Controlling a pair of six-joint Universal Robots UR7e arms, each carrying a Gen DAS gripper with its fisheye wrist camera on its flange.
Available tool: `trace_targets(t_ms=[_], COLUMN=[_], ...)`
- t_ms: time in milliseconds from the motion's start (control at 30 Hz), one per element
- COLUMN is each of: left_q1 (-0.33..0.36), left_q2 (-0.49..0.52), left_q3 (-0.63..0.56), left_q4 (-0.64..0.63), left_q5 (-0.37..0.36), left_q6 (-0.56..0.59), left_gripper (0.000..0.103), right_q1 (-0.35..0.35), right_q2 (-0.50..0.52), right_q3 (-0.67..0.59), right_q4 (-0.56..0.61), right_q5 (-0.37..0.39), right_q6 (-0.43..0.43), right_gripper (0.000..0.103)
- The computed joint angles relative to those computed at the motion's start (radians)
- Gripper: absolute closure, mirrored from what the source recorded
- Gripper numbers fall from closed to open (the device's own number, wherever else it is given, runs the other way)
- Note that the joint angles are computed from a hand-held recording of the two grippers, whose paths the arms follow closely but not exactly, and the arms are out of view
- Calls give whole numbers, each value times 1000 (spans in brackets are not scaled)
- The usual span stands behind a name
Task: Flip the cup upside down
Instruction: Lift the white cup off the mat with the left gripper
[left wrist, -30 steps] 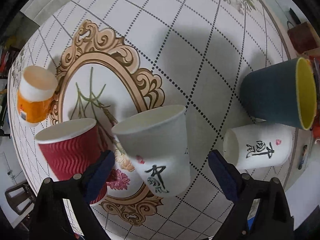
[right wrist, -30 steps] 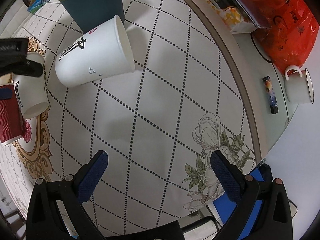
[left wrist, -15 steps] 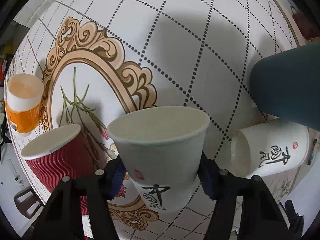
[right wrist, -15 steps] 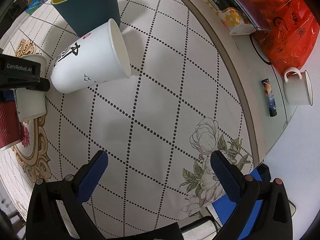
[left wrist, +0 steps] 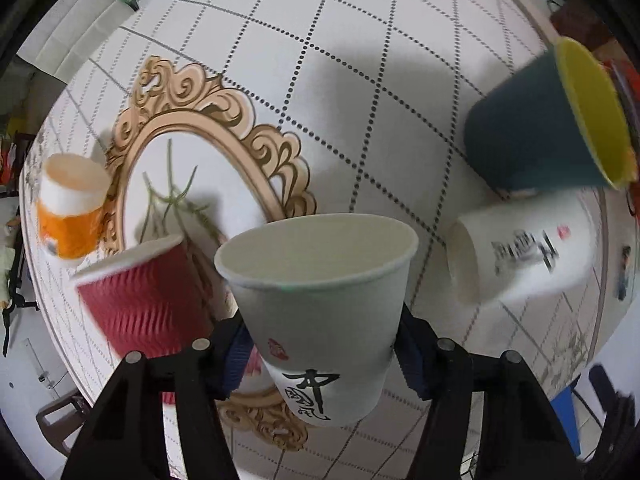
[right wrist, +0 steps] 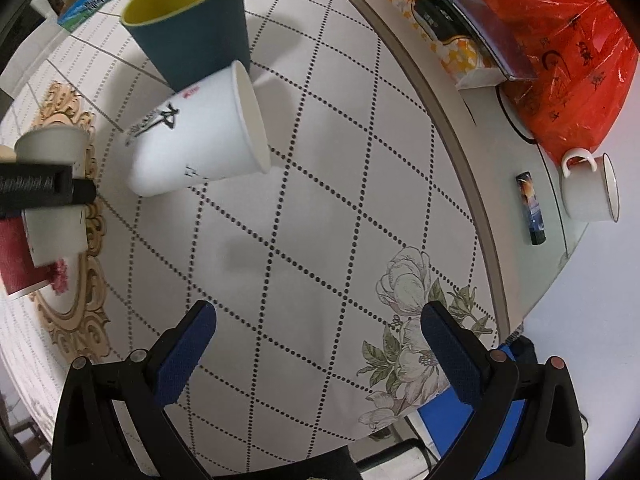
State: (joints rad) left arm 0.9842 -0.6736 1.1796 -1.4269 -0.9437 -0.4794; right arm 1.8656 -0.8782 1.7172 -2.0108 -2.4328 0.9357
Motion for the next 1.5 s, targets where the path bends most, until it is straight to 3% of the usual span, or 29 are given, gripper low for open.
trace_targets(t_ms=[367, 600, 833, 1200, 1500], left_q1=[-56, -91, -71, 21, 36], left_q2=[-226, -430, -535, -533, -511], left_q3=[239, 471, 590, 633, 653], left_q4=[-27, 7, 37, -38, -74], left_q5=[-5, -48, -71, -96, -98], left_q6=[-93, -269, -415, -434, -394], left_gripper=[43, 43, 43, 43, 41], right_q1=[64, 79, 74, 71, 52], right_q2=[-37, -55, -23, 27, 15], right_q3=[70, 155, 183, 182, 181], right_q4=[-98, -191, -251, -247, -224], right_q5=[36, 96, 156, 190, 173], right_q6=[-142, -269, -376, -421, -399], right_gripper=[0, 0, 0, 0, 0])
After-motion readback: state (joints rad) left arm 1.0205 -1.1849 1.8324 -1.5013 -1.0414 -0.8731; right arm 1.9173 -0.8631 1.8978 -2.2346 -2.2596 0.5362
